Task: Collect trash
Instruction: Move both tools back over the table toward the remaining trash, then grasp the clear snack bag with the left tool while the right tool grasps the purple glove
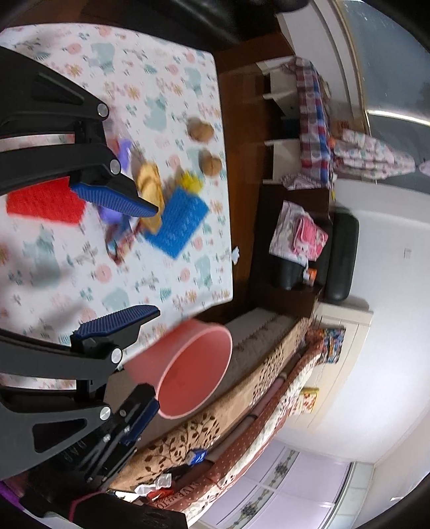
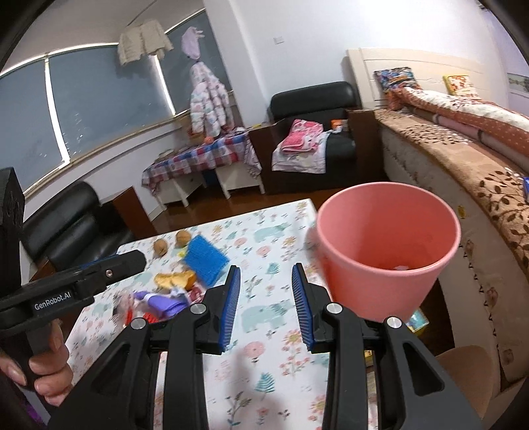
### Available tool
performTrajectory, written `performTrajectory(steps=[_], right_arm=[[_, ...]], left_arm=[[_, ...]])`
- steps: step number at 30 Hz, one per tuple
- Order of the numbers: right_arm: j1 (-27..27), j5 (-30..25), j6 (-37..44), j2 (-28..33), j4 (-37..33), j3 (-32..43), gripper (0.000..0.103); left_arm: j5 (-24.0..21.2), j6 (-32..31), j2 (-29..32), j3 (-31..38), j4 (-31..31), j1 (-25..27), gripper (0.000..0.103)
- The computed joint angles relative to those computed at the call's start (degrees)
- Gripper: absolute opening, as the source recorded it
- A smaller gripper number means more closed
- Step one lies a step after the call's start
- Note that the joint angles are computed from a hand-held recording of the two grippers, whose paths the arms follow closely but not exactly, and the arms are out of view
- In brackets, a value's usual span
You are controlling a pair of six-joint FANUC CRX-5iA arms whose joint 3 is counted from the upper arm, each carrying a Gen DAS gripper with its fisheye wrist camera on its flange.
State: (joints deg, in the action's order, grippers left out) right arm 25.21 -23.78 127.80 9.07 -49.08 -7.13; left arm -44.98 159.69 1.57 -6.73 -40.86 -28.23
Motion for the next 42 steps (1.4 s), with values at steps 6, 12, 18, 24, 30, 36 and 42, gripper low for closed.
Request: performTrajectory(steps=[6,12,18,24,30,36,42], right_arm=[[0.97,-1.59,-1.18,0.4,1.6,0.12,0.033],[0.43,-4.26,0.94,1.42,0.43,1.45,0.033],[0.84,-5.79,0.45,2.63,1.35,2.58,0.033],[1.2,-6.46,0.69,3.23,1.84,2.9,0.033],[1.56,-7.77,0.96,4.21,2.29,3.72,0.033],[1.29,-12.25,4.17,5.87,0.41,5.9,0.033],[2.67,-18.71,7.78,7.98,0.18,8.91,0.033]], left_arm=[[-3.18,4.22,-4.31,-5.42,-0.84,0.64,0.054],[-4.33,3.42,-7.85,-10.6,1.5,2.59,0.054],[0.31,0.01,-8.58,-14.37,8.0,7.01,0.05],[0.68,-0.53,-5.01,-12.33,9.03,8.07,0.049],[-1.63,-1.18,-1.14,-9.6,8.64,8.21,0.03],[-0.76,-0.03,-2.73,-11.43,7.65,8.77,0.02],[-0.59,2.23,-6.15,-13.61,5.7,9.33,0.016]])
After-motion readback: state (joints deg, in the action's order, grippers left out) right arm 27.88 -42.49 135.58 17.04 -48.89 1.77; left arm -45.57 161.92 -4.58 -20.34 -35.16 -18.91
